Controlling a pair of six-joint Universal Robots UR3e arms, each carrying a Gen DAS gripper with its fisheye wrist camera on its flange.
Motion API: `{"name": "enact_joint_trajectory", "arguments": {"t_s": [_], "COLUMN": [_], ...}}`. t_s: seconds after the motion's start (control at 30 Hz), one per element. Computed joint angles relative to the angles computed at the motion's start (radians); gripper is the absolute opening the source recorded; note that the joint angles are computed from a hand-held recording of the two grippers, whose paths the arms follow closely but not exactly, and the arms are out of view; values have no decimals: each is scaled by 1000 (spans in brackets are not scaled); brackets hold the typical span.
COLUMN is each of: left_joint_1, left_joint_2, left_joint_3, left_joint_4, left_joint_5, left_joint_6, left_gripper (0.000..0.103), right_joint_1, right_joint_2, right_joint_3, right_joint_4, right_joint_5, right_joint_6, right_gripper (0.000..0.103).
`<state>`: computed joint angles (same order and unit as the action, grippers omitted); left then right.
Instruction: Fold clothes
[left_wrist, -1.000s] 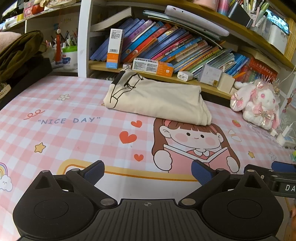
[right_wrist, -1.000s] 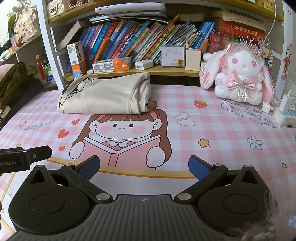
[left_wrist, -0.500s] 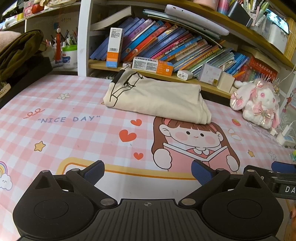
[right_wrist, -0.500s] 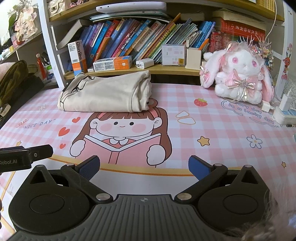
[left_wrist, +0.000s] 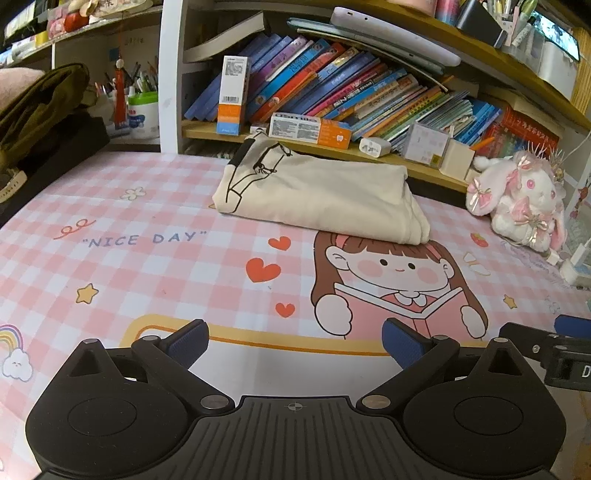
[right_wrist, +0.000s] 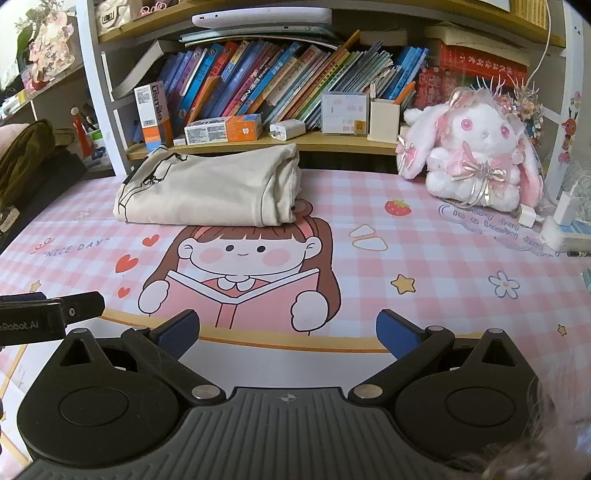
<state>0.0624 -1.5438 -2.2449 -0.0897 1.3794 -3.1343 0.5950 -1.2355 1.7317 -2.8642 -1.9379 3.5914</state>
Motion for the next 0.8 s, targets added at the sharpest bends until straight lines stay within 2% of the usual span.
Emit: {"name": "enact_joint_trajectory", "arguments": {"t_s": [0.1,0.8], "left_joint_1": [-8,-4], "left_joint_2": [-6,0], "left_joint_3": [0,-10], "left_joint_4": [7,27], "left_joint_5": [21,7], "left_joint_6": [2,10], "left_gripper": [101,101], "right_joint_1": [3,1], "right_joint_2": [1,1], "right_joint_3": [-2,-3], "right_joint_4": [-1,4], "right_joint_5": [-5,3], "right_joint_6": [0,3], "right_gripper": [103,103]}}
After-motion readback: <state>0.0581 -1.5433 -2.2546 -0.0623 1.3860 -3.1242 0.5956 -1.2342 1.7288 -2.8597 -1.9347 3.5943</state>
